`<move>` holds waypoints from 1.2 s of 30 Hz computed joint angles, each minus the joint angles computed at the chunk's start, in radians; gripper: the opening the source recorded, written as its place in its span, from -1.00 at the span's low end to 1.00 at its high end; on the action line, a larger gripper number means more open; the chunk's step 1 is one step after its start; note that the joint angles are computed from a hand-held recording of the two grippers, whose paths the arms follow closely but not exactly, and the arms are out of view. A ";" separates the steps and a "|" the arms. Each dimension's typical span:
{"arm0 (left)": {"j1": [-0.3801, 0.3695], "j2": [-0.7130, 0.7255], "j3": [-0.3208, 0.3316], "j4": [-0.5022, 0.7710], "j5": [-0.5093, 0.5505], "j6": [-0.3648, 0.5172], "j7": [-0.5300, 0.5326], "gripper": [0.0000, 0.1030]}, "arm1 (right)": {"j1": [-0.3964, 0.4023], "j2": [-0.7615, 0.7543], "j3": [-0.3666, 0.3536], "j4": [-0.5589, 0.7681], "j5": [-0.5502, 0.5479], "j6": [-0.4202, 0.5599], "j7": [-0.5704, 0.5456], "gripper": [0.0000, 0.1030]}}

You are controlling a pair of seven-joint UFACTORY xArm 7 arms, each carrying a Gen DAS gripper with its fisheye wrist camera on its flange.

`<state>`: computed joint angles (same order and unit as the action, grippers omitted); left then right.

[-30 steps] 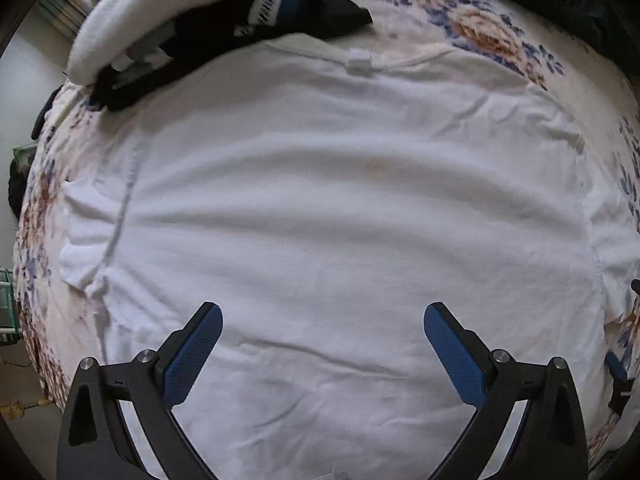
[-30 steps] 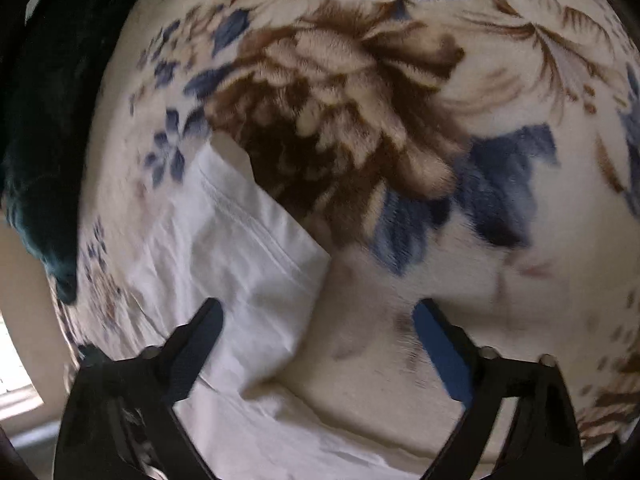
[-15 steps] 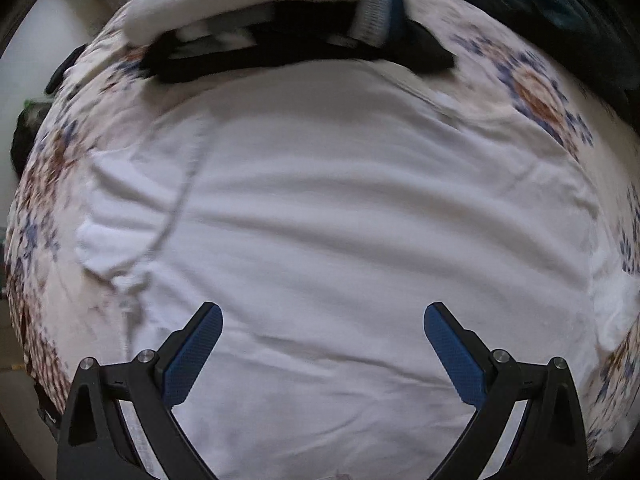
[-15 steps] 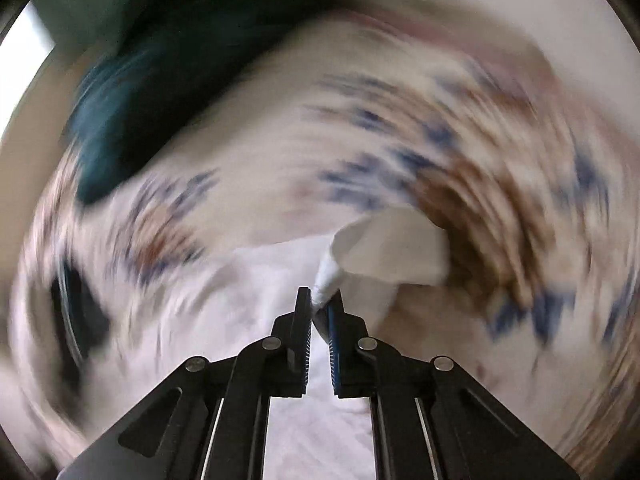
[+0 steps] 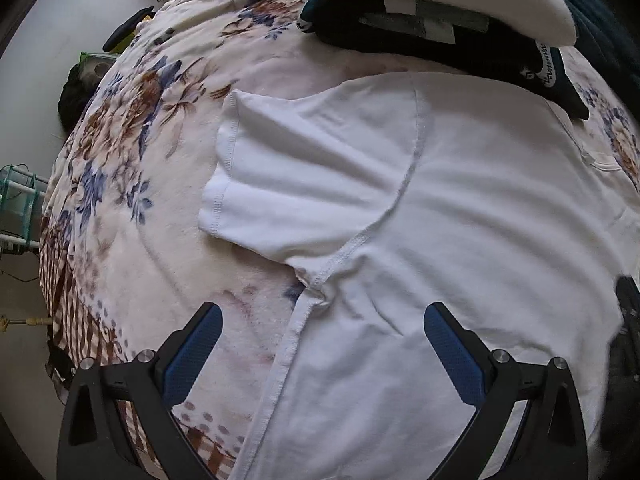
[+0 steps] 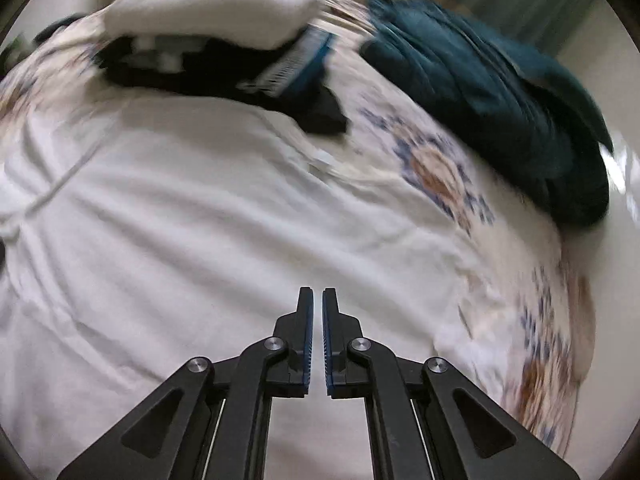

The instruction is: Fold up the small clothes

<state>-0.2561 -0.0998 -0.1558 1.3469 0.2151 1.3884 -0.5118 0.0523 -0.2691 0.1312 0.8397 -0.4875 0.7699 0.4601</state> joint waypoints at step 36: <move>-0.322 0.515 -0.100 0.570 -0.273 -0.144 0.142 0.99 | -0.344 -0.186 -0.306 -0.073 0.588 0.192 -0.096 -0.24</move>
